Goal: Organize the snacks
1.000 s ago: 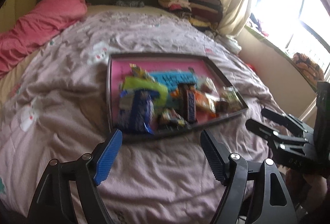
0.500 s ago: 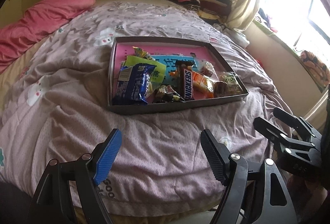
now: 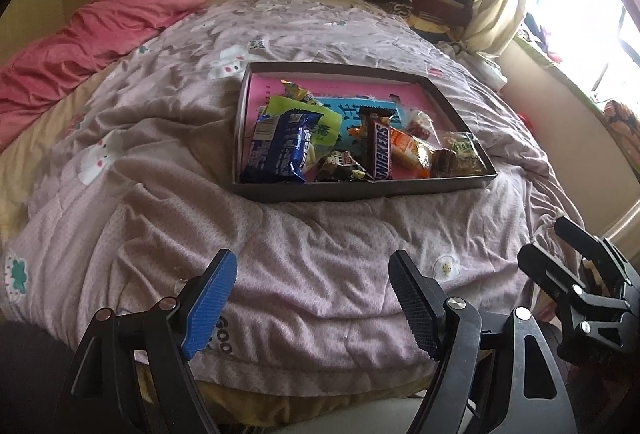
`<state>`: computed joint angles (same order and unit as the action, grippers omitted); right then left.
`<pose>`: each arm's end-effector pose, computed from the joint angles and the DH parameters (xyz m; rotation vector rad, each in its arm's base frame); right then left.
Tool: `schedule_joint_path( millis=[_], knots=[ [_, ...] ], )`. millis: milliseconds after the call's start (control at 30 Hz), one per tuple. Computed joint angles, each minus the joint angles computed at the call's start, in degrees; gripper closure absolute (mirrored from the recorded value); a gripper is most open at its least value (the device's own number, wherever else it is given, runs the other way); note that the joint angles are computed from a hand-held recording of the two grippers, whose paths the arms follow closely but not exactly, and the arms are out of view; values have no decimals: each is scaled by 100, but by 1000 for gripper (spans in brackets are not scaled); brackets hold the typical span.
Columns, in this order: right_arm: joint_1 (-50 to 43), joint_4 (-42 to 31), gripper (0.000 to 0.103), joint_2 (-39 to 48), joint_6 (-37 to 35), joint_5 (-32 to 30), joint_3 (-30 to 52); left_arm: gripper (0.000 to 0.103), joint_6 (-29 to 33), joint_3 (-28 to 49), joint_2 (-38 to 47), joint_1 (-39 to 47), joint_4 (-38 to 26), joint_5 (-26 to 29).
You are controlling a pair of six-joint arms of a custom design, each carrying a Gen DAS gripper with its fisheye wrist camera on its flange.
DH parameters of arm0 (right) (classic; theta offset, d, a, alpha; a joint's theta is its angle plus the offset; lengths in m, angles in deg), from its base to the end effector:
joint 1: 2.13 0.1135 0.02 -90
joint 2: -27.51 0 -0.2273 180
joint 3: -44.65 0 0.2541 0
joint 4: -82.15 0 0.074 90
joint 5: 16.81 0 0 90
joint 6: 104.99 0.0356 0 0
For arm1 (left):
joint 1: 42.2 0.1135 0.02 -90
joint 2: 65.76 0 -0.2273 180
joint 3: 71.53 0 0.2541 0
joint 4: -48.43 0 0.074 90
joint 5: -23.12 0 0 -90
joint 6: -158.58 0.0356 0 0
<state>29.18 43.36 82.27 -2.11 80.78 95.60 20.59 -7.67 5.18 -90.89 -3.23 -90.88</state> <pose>0.1928 0.1118 0.2083 -0.3045 2.2982 0.2402 0.1780 -0.1806 0.2060 -0.1318 2.4709 -0.1673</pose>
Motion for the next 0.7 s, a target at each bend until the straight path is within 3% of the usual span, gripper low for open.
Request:
schedule_joint_path(
  millis=[700],
  knots=[
    [1, -77, 11, -135, -45, 11, -88, 23, 6, 116, -35, -210, -160, -181]
  ],
)
